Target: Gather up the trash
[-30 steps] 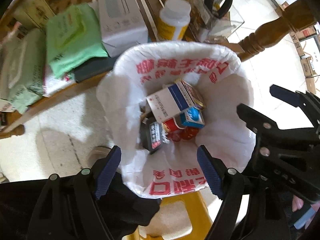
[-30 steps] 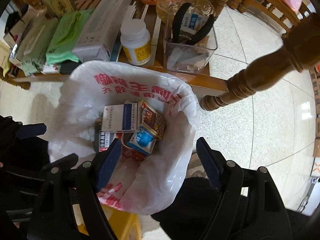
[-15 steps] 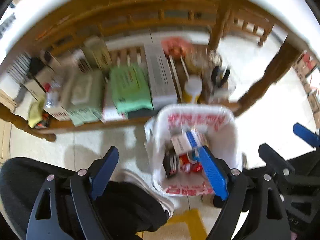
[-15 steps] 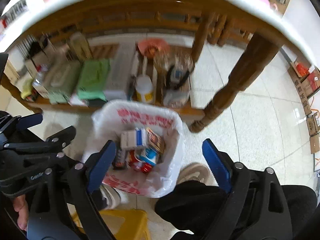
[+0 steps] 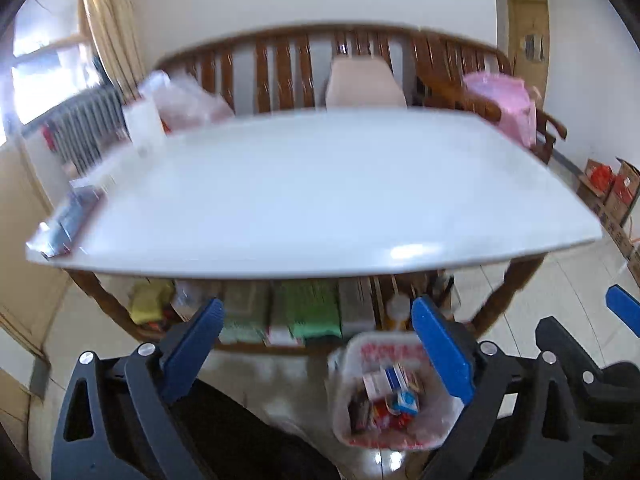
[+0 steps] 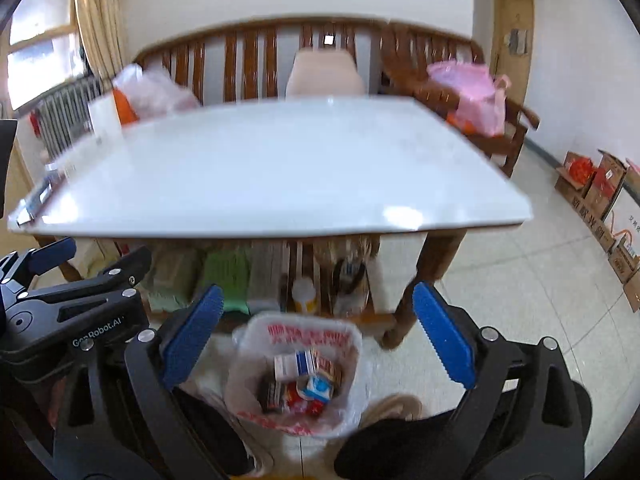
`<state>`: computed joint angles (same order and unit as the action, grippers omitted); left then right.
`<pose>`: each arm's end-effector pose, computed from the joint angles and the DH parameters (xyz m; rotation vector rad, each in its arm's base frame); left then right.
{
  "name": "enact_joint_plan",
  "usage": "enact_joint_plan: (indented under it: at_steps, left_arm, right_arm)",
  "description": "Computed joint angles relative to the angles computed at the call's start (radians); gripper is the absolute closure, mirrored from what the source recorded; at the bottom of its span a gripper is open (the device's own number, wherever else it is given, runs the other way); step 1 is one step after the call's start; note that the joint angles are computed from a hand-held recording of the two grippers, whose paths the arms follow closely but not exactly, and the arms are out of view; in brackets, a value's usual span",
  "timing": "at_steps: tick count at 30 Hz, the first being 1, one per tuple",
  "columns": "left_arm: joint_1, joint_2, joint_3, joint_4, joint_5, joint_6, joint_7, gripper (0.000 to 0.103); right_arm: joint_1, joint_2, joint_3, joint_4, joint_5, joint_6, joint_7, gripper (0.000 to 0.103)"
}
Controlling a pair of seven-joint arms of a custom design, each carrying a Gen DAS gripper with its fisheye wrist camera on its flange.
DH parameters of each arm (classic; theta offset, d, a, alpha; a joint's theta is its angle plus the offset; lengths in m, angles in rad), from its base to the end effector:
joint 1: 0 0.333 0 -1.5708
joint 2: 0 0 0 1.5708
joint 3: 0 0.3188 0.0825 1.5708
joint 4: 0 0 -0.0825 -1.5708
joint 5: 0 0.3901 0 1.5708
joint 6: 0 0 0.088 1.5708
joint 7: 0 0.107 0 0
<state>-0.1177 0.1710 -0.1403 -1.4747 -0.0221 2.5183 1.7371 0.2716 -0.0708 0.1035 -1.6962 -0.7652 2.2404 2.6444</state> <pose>0.6491 -0.1610 0.6858 -1.3492 2.0336 -0.8787 0.5536 0.1988 0.6894 -1.3388 2.0174 -0.9999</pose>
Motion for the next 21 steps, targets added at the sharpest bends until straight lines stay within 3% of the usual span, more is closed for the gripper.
enact_joint_plan:
  at_steps: [4,10,17,21]
  left_arm:
    - [-0.004,-0.046,0.006,-0.014,0.030,0.080,-0.043,0.008]
    - [-0.014,-0.094,0.016,-0.005,0.183,0.111,-0.168,0.007]
    - [0.009,-0.145,0.003,-0.033,0.161,0.140,-0.202,0.008]
    - [0.019,-0.157,-0.005,-0.033,0.099,0.120,-0.164,0.008]
  right_arm:
    - [0.002,-0.034,0.022,0.013,-0.108,-0.018,0.058,0.007]
    - [0.014,-0.046,0.058,0.068,-0.252,-0.094,0.094,0.007]
    - [0.019,-0.077,0.079,0.078,-0.306,-0.126,0.116,0.006]
    - [0.021,-0.081,0.089,0.085,-0.314,-0.147,0.117,0.006]
